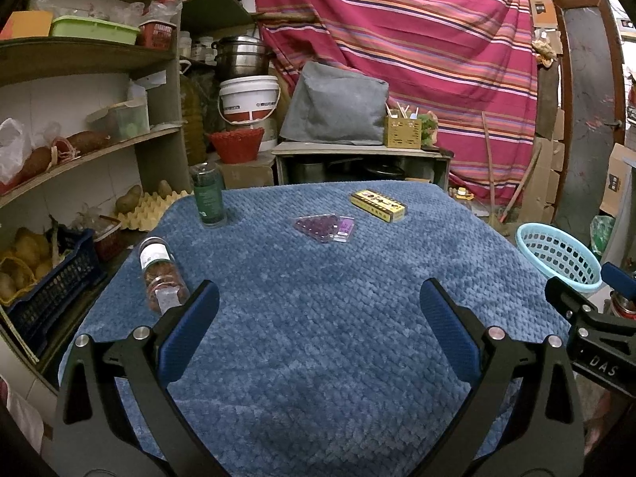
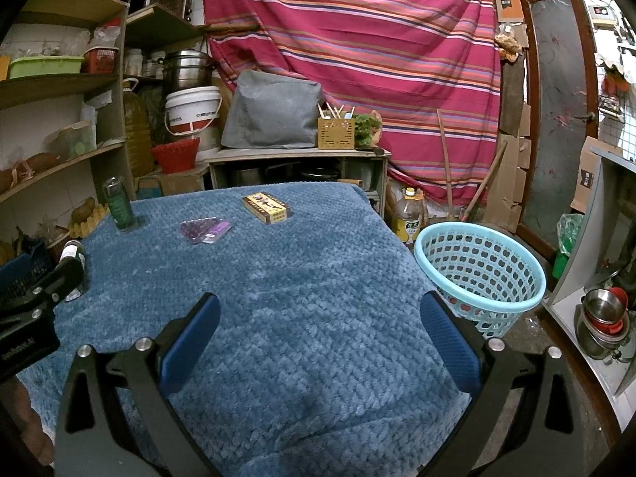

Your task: Collect trash

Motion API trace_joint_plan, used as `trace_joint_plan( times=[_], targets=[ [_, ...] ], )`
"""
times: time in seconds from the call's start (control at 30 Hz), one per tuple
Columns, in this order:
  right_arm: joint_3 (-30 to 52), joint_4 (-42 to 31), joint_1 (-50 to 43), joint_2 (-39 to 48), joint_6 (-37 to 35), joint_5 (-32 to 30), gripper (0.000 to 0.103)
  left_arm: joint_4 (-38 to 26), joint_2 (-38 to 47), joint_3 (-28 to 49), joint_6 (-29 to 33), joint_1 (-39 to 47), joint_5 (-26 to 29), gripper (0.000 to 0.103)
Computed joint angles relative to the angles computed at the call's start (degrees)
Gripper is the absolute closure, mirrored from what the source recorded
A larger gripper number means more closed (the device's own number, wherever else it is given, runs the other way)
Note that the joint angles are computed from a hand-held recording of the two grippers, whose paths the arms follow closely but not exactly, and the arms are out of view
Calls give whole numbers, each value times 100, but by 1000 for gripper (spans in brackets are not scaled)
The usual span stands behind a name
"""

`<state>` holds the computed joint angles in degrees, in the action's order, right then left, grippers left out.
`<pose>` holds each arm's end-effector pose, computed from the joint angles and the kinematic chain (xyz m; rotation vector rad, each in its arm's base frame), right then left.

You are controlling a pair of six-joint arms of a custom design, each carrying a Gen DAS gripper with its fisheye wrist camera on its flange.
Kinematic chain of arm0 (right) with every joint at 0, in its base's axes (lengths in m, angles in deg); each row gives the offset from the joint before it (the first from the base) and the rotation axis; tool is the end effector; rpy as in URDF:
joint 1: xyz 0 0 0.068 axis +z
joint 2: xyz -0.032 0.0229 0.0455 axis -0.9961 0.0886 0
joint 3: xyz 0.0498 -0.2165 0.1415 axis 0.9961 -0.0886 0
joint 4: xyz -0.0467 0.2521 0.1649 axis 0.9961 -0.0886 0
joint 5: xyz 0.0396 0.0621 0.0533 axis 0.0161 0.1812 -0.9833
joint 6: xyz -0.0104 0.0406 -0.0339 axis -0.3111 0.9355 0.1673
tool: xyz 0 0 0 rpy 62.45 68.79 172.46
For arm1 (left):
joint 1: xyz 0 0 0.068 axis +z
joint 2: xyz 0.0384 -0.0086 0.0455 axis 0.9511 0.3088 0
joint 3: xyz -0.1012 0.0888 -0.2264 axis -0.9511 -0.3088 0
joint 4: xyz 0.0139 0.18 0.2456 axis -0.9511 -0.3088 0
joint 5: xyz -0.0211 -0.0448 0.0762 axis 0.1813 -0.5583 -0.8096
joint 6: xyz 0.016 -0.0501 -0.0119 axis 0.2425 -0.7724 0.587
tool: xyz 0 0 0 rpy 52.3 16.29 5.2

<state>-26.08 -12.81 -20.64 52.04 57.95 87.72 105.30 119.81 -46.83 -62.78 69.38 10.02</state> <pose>0.1281 0.1920 0.0714 0.3992 1.9744 -0.2180 0.1982 -0.0156 0.0793 0.2776 1.9896 -0.1395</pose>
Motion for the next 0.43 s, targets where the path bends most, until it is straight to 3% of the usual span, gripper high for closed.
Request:
trace_joint_plan(
  times=[0.43],
  targets=[
    [-106, -2, -30, -169, -77, 60, 5, -398, -516, -55, -46, 67, -31, 5]
  ],
)
